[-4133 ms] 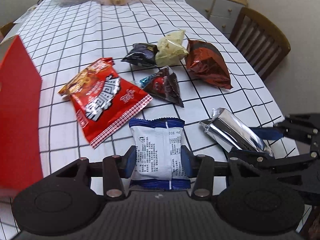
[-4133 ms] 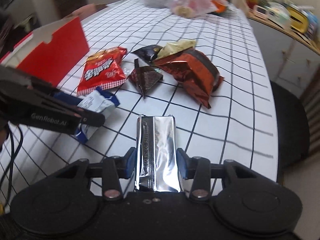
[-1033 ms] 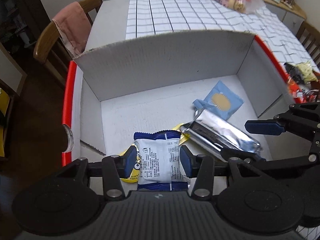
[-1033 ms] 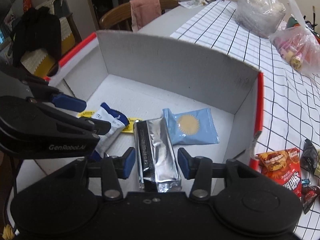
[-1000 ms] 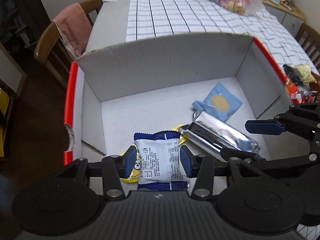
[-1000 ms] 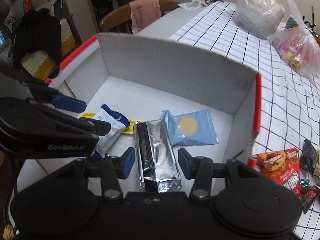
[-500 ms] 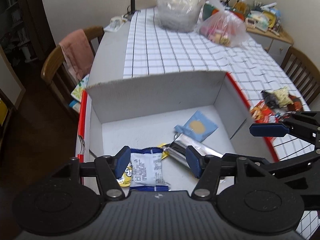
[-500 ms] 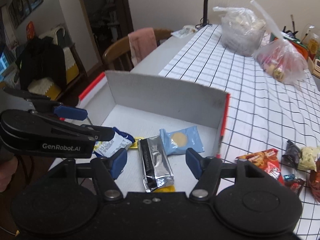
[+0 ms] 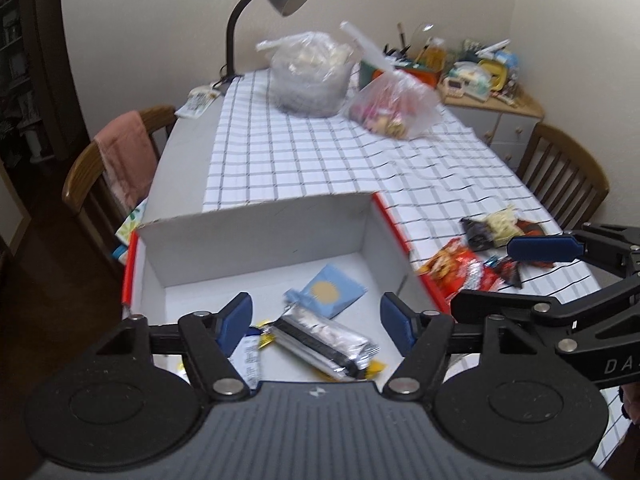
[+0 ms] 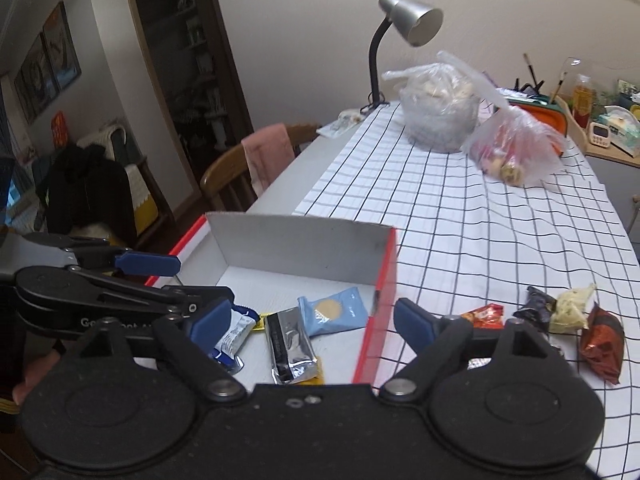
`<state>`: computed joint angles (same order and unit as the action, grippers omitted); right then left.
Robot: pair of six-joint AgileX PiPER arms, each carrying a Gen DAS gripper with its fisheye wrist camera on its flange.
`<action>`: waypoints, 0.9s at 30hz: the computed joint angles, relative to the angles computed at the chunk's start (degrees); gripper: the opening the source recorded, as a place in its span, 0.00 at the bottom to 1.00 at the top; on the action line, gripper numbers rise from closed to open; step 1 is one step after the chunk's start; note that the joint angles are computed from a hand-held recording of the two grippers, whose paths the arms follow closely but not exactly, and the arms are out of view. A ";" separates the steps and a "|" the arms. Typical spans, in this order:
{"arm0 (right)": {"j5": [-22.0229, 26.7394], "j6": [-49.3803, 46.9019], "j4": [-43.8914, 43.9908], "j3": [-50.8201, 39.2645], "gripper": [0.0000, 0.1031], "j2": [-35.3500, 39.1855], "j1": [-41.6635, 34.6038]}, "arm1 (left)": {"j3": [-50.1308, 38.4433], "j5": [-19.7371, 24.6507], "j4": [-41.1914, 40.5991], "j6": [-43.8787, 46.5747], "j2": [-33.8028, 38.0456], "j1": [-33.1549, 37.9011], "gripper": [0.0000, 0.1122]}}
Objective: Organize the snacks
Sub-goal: 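Reach the left gripper to the red chip bag while the right reaches the brown-red bag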
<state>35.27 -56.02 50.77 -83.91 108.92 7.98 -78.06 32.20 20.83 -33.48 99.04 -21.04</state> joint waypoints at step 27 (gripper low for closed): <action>10.92 -17.13 4.63 -4.95 1.00 4.77 -24.72 | -30.20 11.48 7.36 -16.67 22.64 -17.43 0.70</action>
